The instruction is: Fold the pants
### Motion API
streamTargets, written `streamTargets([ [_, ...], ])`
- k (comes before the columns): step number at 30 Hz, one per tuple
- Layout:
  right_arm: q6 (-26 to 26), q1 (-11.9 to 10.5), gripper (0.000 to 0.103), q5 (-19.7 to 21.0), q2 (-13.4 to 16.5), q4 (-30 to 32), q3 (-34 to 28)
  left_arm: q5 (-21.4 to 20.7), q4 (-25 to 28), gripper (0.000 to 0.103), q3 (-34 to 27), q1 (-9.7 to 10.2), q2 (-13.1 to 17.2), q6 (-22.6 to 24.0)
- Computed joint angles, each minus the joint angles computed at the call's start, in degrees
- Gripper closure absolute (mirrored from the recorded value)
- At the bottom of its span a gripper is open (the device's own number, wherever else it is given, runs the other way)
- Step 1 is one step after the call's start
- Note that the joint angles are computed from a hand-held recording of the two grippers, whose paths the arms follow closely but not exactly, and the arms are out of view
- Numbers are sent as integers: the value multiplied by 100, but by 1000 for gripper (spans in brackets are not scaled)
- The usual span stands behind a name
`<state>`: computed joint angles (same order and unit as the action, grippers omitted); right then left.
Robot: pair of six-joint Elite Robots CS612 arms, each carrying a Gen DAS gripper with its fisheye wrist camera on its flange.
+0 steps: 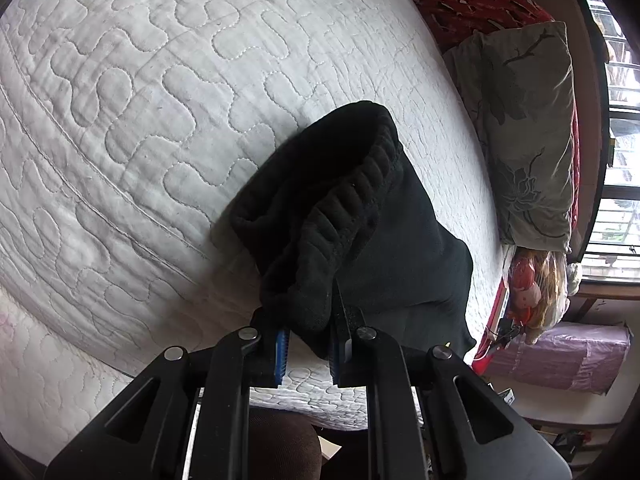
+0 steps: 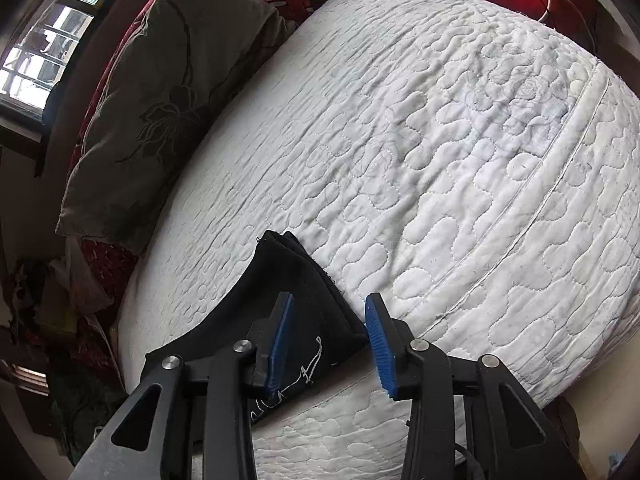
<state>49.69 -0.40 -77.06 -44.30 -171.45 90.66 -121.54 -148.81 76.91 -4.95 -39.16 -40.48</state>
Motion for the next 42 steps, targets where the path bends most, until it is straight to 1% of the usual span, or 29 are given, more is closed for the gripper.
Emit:
streamTargets([
  [3,-202,17,61,106,30,60,-48,22,90,91,-52,-7,9,-51],
  [4,-389,47,64,49,40,178,-107,27,130,91,-77,-9,8,-74],
  [5,-617,74,74,6,52,363,-185,36,123,91,-82,-10,-4,-106],
  [6,-766,74,94,67,76,476,-246,45,68,91,-63,-11,-27,-126],
  [7,-784,51,93,206,95,514,-277,63,-16,91,-31,-12,-53,-128],
  [8,-669,19,93,341,98,393,-257,98,-79,91,-1,-16,-71,-108],
  [10,-424,-64,93,622,59,-17,-131,232,90,88,-25,-43,-58,31],
  [11,-439,-93,93,660,23,-100,-81,289,240,85,-57,-52,-29,55],
  [12,-495,-114,93,674,-3,-88,-52,249,334,85,-82,-47,13,32],
  [13,-530,-124,93,644,-18,-11,-35,154,306,85,-76,-30,47,-36],
  [14,-561,-129,93,635,-14,109,-35,75,158,85,-32,-9,55,-134],
  [16,-536,-142,93,652,18,282,6,8,20,83,38,19,17,-171],
  [18,-495,-144,92,742,91,393,-25,157,0,75,141,13,-95,-15],
  [19,-467,-149,91,742,95,345,-14,254,-20,74,207,6,-170,123],
  [21,-386,-193,84,864,75,268,8,386,-225,74,375,-4,-329,300],
  [23,-442,-208,77,687,-16,301,34,639,-464,74,480,-18,-462,421],
  [25,-600,-254,74,511,-123,93,141,887,-517,66,384,-28,-482,528],
  [26,-687,-249,69,414,-148,62,126,999,-480,58,277,-36,-446,568],
  [27,-778,-250,61,358,-157,79,84,1111,-371,55,124,-46,-385,597],
  [29,-899,-250,58,351,-119,144,-54,1204,22,55,-242,-73,-221,752],
  [31,-1013,-239,58,422,-36,241,-231,1269,476,55,-581,-109,-59,905],
  [33,-1154,-209,58,438,56,429,-421,1278,803,55,-787,-144,49,1067],
  [34,-1196,-195,58,423,96,525,-502,1226,921,55,-870,-154,98,1161],
  [36,-1231,-131,58,345,200,671,-686,1275,1077,55,-986,-189,164,1262],
  [38,-1338,-106,58,317,283,807,-833,1386,1216,55,-1063,-231,206,1317],
  [40,-1495,-77,58,340,371,1070,-1011,1607,1368,56,-1137,-296,250,1376],
  [41,-1611,-58,58,329,407,1245,-1098,1847,1392,63,-1130,-347,242,1437],
  [42,-1741,-24,59,300,451,1414,-1197,2044,1386,69,-1121,-387,233,1512],
])
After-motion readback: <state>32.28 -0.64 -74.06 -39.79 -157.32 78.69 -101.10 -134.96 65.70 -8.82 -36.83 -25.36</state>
